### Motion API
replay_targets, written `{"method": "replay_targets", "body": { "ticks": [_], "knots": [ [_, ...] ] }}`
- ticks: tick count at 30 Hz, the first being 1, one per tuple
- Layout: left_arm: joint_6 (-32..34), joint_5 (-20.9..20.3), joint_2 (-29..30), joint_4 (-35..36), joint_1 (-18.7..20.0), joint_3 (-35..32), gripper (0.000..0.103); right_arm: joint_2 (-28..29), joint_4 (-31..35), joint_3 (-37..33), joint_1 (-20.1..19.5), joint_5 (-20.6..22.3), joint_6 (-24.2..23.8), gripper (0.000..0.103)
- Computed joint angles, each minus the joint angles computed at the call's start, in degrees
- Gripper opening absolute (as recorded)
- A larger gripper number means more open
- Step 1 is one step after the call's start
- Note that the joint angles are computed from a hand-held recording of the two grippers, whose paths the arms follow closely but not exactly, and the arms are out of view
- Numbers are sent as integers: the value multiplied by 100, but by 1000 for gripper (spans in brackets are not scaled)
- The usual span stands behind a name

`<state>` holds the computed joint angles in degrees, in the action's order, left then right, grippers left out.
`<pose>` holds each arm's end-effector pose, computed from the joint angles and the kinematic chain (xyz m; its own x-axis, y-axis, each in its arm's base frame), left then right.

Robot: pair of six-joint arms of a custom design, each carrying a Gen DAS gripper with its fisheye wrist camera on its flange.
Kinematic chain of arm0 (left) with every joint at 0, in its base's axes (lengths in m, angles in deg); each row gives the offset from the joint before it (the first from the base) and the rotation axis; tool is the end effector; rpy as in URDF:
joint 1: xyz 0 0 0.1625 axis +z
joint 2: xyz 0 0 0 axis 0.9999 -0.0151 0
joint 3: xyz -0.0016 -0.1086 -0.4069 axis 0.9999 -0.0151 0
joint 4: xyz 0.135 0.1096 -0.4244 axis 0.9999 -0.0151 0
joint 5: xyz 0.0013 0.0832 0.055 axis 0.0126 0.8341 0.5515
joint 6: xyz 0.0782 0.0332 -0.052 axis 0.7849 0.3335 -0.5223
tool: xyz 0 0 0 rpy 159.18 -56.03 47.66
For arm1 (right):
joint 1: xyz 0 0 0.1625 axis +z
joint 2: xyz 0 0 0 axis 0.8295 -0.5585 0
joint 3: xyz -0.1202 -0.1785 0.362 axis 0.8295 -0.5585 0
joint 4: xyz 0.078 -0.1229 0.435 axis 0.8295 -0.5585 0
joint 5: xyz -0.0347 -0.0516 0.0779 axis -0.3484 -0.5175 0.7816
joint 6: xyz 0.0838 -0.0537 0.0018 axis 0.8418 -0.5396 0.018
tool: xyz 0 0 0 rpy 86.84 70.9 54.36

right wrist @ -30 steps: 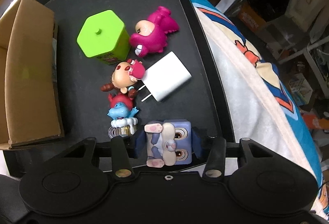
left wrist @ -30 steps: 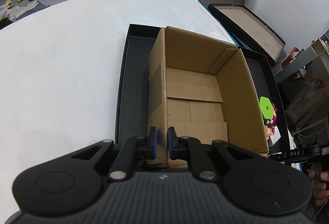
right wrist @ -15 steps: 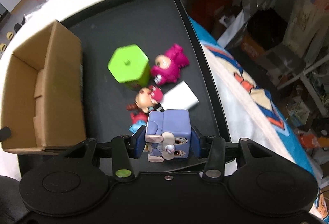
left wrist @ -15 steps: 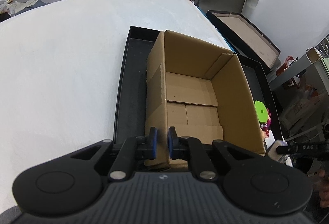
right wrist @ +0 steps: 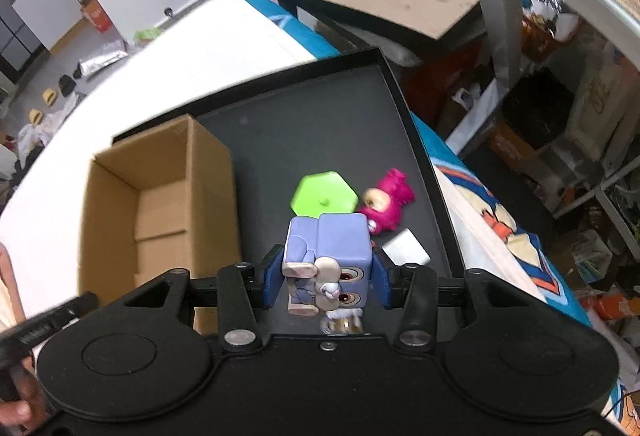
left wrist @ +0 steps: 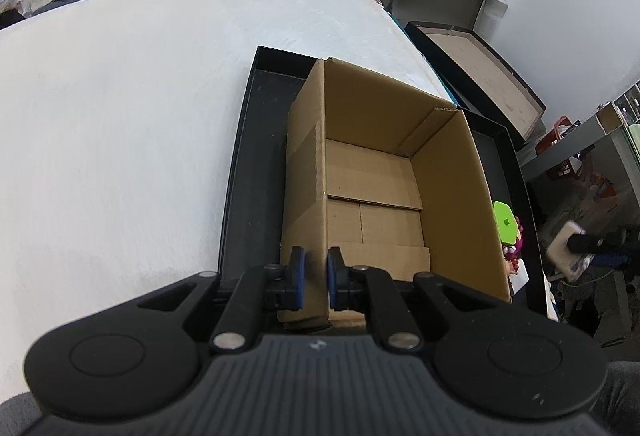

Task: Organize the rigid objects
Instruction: 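Lift the lavender cube with the right gripper and release it into the box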

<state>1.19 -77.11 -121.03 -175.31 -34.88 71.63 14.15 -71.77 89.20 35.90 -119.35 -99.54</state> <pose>-0.2093 -0.6529 0.0632 -0.8153 -0.4873 -0.3126 -0.1225 0.6730 -0.7294 0.1153 -0.8272 0.2545 -0.7627 -0.3452 0.5469 -0.4602 0.8838 -0.0841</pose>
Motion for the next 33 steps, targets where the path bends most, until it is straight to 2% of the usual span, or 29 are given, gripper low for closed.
{"method": "replay_targets", "body": {
  "ticks": [12,33],
  "knots": [
    [-50,-124,-8,267,34,-114,10,45,-109,-37,247,348,-71,44],
    [-12,-338,-61,313,85,-124,11,509,497,-254,471,965,22,44]
  ]
}}
